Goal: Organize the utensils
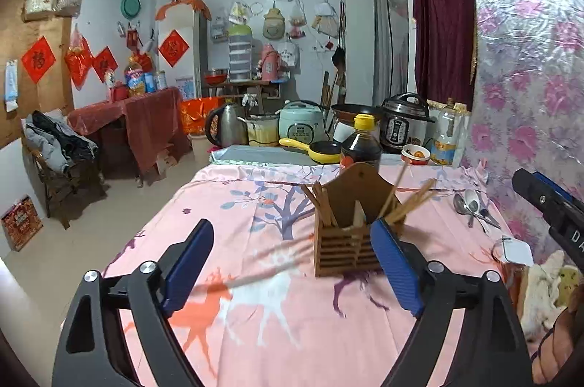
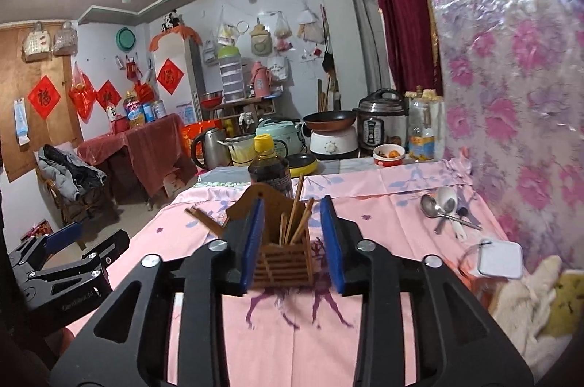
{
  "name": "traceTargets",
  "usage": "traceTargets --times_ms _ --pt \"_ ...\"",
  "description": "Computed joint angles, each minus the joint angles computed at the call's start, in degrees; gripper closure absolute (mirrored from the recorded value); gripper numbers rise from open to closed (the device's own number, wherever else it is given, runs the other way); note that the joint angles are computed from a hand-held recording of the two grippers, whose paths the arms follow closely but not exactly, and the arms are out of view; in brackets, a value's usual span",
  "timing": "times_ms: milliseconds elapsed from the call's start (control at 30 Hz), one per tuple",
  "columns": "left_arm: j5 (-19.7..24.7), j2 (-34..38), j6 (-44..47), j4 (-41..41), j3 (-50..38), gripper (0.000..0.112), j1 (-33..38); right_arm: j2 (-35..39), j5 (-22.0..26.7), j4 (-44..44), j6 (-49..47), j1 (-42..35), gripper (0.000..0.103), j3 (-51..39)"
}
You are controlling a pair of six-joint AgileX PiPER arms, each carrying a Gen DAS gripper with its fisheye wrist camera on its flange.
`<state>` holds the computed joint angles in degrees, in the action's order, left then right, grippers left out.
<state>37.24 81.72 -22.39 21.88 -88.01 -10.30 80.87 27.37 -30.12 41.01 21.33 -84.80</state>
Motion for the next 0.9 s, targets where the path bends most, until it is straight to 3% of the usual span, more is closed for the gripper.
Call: traceTargets --times_ms 133,233,467,567,700,900 --pt "1.1 -8.3 -9.2 9.6 7.4 0.019 -5.4 -8.4 2.0 -12.6 13.0 5.6 0.052 8.6" --pt "3.5 -14.0 -16.6 17.7 12.1 0.017 -10.4 -14.2 5.6 -22.2 22.8 11.0 0.049 14.4" --pt "15.1 -26.0 -32.3 35.0 21.5 0.015 -26.3 -22.9 16.8 -34.6 34.9 24.2 0.041 22.2" --pt "17.3 -28.2 -34.4 36.8 23.7 0.015 -29.1 -24.2 19.9 -36.8 37.5 27.8 0.036 23.9" --pt "15.5 -28.7 -34.0 35.4 25.1 0.015 -26.7 -22.5 19.0 -36.2 38.7 27.0 0.031 23.9" --pt "5.5 -27.8 -29.1 27.1 27.9 0.015 -15.4 -18.7 14.0 -33.4 38.9 22.8 0.031 24.6"
